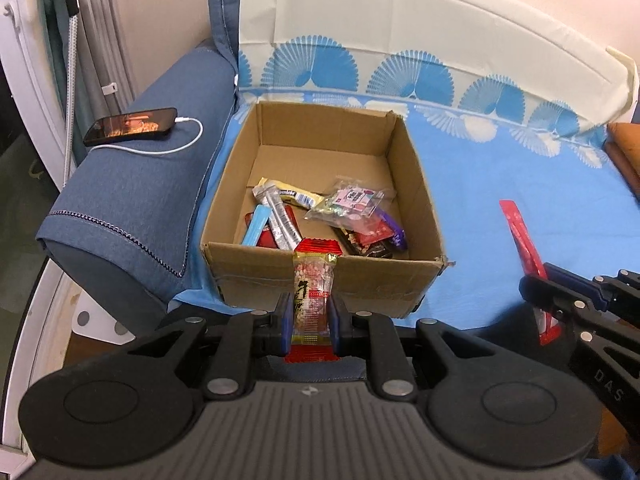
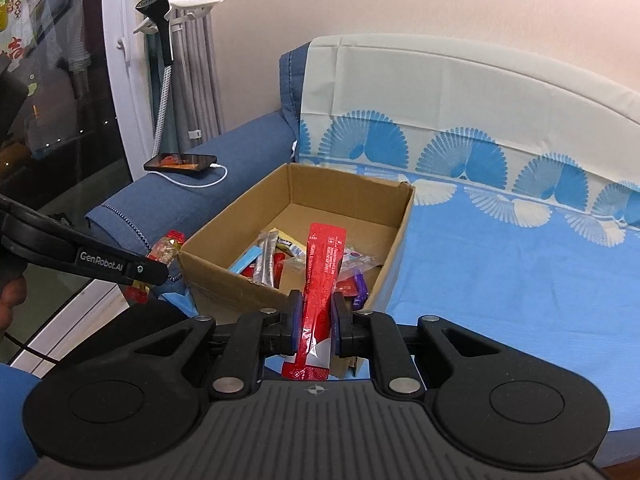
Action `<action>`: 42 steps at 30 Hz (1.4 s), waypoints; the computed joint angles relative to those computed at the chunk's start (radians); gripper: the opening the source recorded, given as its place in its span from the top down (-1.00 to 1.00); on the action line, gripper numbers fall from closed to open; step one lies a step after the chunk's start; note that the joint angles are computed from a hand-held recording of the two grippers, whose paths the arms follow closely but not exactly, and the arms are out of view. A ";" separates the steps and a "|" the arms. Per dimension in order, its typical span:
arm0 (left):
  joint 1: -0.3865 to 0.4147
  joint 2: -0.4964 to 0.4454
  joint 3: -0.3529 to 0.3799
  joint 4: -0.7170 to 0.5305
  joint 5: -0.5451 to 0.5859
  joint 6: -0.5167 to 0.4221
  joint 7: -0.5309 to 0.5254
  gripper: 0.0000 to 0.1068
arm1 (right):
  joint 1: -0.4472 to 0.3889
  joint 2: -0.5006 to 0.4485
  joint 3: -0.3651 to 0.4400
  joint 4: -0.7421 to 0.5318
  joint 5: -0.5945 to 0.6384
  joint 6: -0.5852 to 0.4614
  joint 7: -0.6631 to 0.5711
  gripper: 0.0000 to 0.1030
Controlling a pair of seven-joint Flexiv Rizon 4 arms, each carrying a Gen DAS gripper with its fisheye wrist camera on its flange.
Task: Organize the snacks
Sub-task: 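Carry the red stick packet and red-yellow candy with both tools over the box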
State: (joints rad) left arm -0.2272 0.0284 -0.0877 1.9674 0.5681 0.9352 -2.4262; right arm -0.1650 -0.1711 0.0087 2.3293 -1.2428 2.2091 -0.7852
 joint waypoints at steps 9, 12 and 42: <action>0.004 0.016 -0.006 0.011 0.018 0.008 -0.017 0.63 | 0.007 0.015 0.005 0.021 0.033 0.003 -0.045 0.69; 0.006 0.016 -0.007 0.011 0.018 0.007 -0.016 0.63 | 0.009 0.017 0.007 0.026 0.042 -0.002 -0.048 0.69; 0.005 -0.079 0.040 -0.033 -0.063 0.021 0.074 0.63 | 0.011 -0.059 -0.051 -0.108 -0.238 -0.029 0.202 0.69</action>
